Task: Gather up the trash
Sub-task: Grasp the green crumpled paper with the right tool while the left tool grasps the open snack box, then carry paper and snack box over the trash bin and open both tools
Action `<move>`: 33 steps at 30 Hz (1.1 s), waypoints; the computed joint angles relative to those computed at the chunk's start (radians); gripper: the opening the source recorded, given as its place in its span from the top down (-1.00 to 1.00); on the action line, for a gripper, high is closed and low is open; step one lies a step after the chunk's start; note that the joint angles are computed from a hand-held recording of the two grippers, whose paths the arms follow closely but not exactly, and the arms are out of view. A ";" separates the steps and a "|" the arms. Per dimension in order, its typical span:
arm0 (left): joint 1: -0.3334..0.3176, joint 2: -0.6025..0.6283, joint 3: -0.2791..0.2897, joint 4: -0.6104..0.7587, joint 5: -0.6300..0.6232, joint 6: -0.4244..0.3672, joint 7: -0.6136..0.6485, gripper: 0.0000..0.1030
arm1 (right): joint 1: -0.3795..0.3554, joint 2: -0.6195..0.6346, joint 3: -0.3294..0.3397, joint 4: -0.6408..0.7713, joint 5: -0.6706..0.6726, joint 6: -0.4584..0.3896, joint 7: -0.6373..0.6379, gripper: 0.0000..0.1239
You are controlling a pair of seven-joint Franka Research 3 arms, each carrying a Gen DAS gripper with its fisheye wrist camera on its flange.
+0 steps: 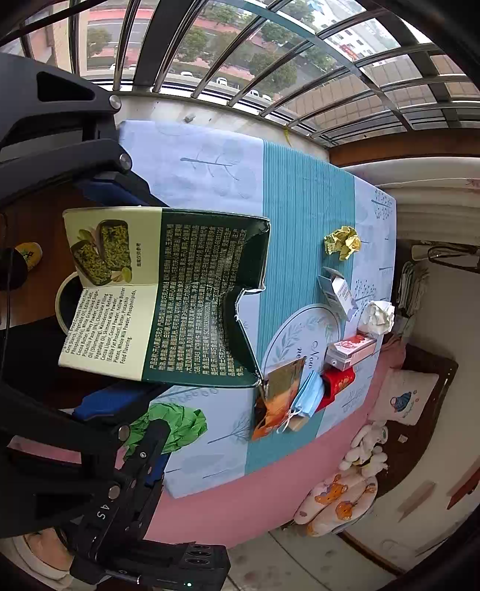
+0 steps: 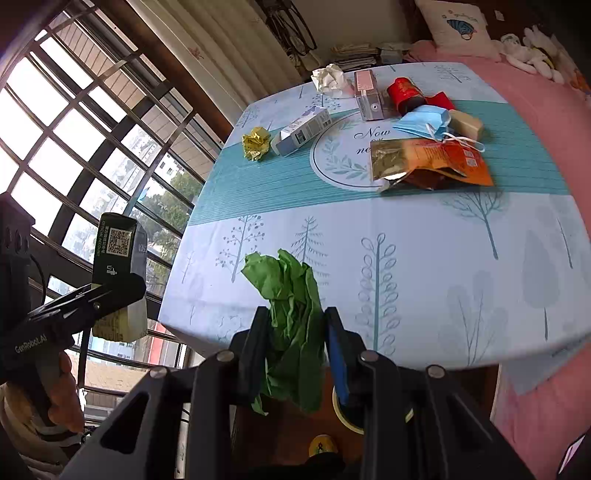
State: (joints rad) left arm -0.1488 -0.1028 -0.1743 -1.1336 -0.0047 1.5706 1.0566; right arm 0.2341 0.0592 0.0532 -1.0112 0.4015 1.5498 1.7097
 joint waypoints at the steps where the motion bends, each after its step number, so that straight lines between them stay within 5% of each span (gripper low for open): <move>1: 0.001 -0.036 0.006 -0.043 -0.017 0.009 0.015 -0.53 | 0.006 -0.049 0.003 -0.064 -0.010 0.027 0.013 0.52; 6: -0.011 -0.175 0.030 -0.200 -0.079 0.025 0.077 -0.53 | 0.024 -0.226 0.019 -0.279 -0.048 0.091 0.082 0.52; 21: -0.100 -0.278 -0.020 -0.384 -0.132 0.004 0.032 -0.53 | -0.007 -0.467 -0.004 -0.582 -0.040 0.015 0.112 0.52; 33: -0.194 -0.300 -0.063 -0.760 -0.188 0.237 -0.045 -0.53 | -0.059 -0.625 -0.015 -1.061 -0.030 0.122 0.010 0.52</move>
